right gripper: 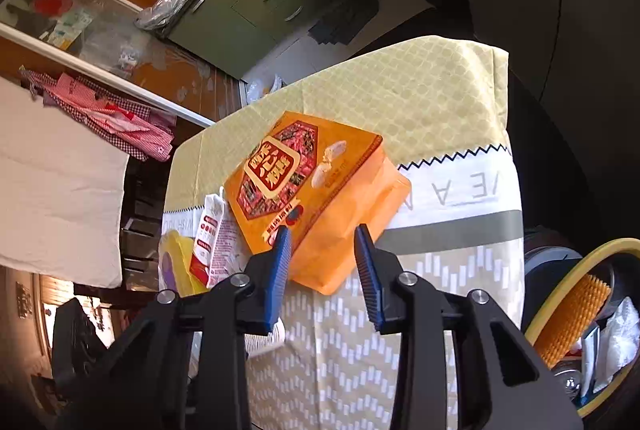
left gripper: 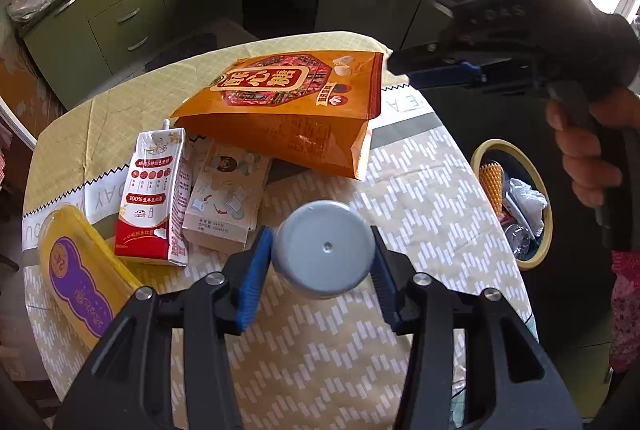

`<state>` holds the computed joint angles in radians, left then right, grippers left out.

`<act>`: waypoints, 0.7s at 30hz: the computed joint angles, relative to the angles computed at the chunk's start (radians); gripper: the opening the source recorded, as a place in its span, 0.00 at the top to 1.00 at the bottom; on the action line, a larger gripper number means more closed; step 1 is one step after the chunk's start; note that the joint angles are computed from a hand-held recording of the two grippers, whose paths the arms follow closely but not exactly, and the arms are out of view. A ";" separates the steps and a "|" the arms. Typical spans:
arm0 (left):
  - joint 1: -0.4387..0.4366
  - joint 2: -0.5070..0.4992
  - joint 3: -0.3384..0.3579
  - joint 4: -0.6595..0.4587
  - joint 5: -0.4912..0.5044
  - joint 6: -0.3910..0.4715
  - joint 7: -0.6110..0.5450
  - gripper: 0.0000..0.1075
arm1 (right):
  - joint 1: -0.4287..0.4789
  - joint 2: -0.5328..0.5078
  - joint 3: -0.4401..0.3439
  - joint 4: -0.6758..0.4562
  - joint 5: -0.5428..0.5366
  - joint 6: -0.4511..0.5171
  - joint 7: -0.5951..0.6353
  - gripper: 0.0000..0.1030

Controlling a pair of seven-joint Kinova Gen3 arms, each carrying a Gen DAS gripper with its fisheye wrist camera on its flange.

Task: Collect trash
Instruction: 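Grasp the white pill bottle with the left tool while the right tool grasps the orange snack bag, then carry the snack bag and pill bottle over the bin and release both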

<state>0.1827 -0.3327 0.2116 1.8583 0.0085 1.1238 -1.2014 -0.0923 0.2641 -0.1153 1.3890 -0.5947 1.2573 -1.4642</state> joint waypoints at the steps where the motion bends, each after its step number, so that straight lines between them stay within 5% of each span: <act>1: 0.002 -0.010 0.000 -0.005 0.001 0.010 -0.001 0.57 | -0.008 0.012 0.000 -0.010 -0.002 -0.003 -0.022 0.69; 4: 0.006 -0.037 0.007 -0.017 -0.003 0.032 -0.009 0.57 | -0.035 0.044 -0.003 -0.038 0.013 0.003 -0.097 0.70; 10: 0.008 -0.073 -0.002 -0.027 0.024 0.059 -0.035 0.57 | -0.084 0.072 -0.014 -0.038 0.077 -0.044 -0.190 0.90; 21: 0.013 -0.066 0.057 -0.099 0.044 0.095 -0.043 0.57 | 0.031 -0.138 0.046 0.081 0.104 -0.064 -0.017 0.97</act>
<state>0.1957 -0.3989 0.2686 1.7588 0.0526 1.2185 -1.2443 -0.0611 0.1262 -0.0693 1.4701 -0.4909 1.1929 -1.4809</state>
